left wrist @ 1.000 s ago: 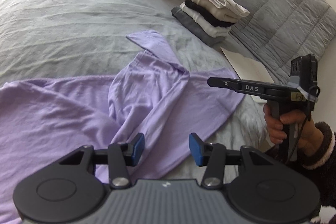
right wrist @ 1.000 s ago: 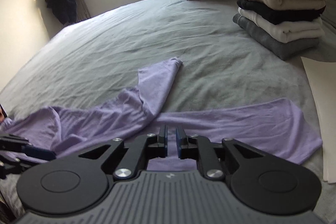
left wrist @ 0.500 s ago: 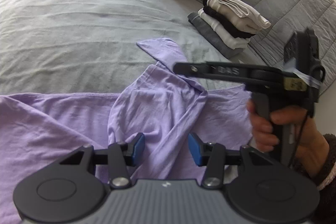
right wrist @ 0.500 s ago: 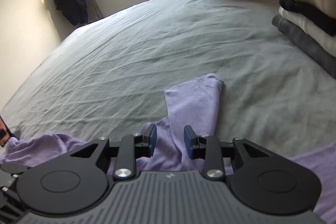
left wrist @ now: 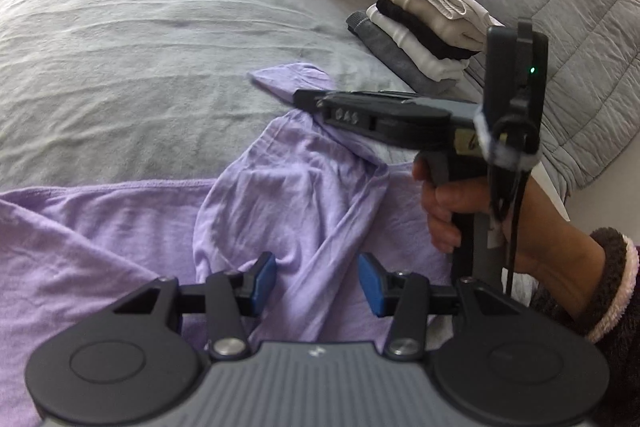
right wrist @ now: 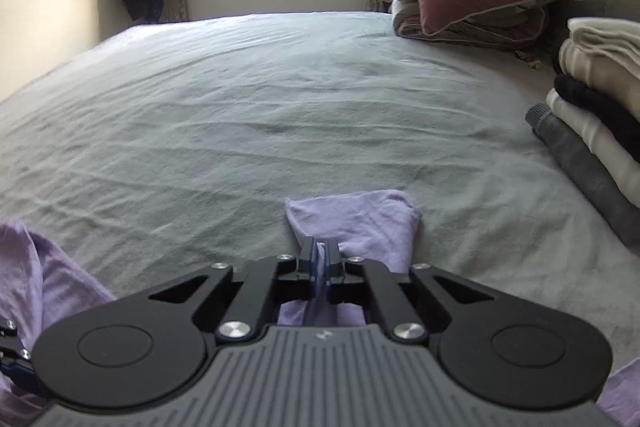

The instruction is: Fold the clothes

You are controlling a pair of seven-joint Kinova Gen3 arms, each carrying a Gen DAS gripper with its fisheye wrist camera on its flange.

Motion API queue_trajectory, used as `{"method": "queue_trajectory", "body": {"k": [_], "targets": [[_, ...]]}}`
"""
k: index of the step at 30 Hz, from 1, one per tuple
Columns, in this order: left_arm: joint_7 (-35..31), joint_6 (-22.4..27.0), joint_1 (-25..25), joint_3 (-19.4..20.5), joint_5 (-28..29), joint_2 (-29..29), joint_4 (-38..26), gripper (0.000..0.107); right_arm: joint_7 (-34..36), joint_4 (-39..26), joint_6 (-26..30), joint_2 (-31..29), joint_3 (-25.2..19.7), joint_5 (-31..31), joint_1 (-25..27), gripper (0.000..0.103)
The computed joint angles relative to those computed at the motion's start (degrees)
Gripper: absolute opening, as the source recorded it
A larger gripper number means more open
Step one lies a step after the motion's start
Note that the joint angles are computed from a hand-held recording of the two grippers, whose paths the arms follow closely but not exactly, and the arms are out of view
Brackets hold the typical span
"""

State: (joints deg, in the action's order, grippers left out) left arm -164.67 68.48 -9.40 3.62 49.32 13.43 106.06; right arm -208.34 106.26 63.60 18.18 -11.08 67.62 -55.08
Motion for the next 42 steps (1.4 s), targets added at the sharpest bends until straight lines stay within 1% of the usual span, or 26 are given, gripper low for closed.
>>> {"method": "queue_trajectory", "body": {"k": [5, 7, 9, 12, 17, 21, 22, 23, 24, 26, 27, 28, 29, 30, 33, 35, 37, 39, 40, 42], "targets": [[-0.9, -0.9, 0.0, -0.1, 1.4, -1.2, 0.8, 0.046, -7.1, 3.7, 3.1, -3.7, -0.9, 0.1, -0.6, 0.001], [-1.0, -2.8, 0.6, -0.1, 1.9, -2.2, 1.4, 0.045, -9.1, 5.0, 4.5, -5.1, -1.9, -0.6, -0.5, 0.001], [0.3, -5.8, 2.1, 0.1, 1.4, -3.0, 1.4, 0.043, -11.2, 6.4, 5.9, -6.7, -3.0, -1.7, -0.3, 0.001], [4.0, -10.3, 5.3, 1.1, -1.0, -3.3, 0.2, 0.043, -15.4, 9.1, 6.1, -9.2, -4.7, -3.4, 0.4, 0.001], [11.5, -17.8, 11.7, 4.0, -5.7, -1.7, -3.5, 0.043, -22.2, 13.6, 2.7, -13.6, -7.0, -5.8, 2.7, 0.0], [19.4, -25.5, 17.3, 6.2, -10.5, 0.3, -5.8, 0.043, -23.9, 16.0, 0.2, -15.9, -8.2, -5.7, 4.9, 0.0], [21.5, -26.9, 18.5, 6.6, -11.9, 1.1, -6.6, 0.043, -24.2, 16.5, -0.1, -16.4, -8.6, -4.9, 5.2, 0.003], [23.1, -27.9, 19.2, 7.1, -13.0, 1.8, -7.4, 0.043, -24.5, 17.0, -0.3, -16.9, -9.0, -4.2, 5.5, 0.011], [24.2, -28.7, 19.7, 7.7, -13.9, 2.5, -8.1, 0.043, -24.4, 17.4, -0.5, -17.3, -9.4, -3.6, 5.8, 0.016], [26.6, -30.2, 20.8, 8.6, -15.9, 3.9, -9.5, 0.043, -22.2, 17.9, -0.8, -18.0, -10.2, -2.4, 6.1, 0.017], [27.4, -30.6, 21.1, 9.1, -16.5, 4.5, -10.1, 0.043, -20.9, 18.1, -0.9, -18.2, -10.7, -1.6, 6.1, 0.021], [27.8, -30.9, 21.1, 9.6, -16.8, 5.2, -10.8, 0.043, -19.5, 18.2, -0.5, -17.9, -11.1, -0.7, 6.1, 0.031], [28.3, -31.1, 21.0, 10.2, -17.0, 5.8, -11.4, 0.039, -18.0, 18.2, -0.1, -17.7, -11.4, 0.2, 5.9, 0.036], [28.8, -31.1, 20.8, 10.6, -17.0, 6.4, -11.9, 0.036, -16.4, 18.4, 0.0, -17.4, -11.6, 1.2, 5.7, 0.036], [30.4, -31.0, 20.0, 11.6, -16.4, 7.7, -13.1, 0.036, -12.3, 19.1, -1.8, -16.2, -11.6, 5.1, 5.4, 0.036], [30.6, -30.7, 19.2, 12.4, -15.6, 8.4, -13.6, 0.036, -11.1, 19.4, -3.1, -15.1, -11.1, 7.3, 5.3, 0.036], [30.2, -30.2, 18.3, 13.1, -14.8, 9.0, -14.0, 0.036, -8.7, 18.9, -4.5, -13.9, -10.3, 7.7, 5.6, 0.036], [29.5, -29.4, 17.5, 13.6, -14.0, 9.6, -14.4, 0.036, -5.9, 18.0, -4.4, -12.6, -9.6, 6.8, 5.6, 0.036], [29.0, -29.0, 17.1, 13.9, -13.6, 9.9, -14.7, 0.036, -4.5, 17.5, -3.9, -11.9, -9.2, 6.2, 5.6, 0.035], [28.1, -27.8, 16.4, 14.2, -12.7, 10.7, -15.5, 0.036, -1.8, 16.4, -3.0, -10.5, -8.5, 4.9, 5.3, 0.02]]}}
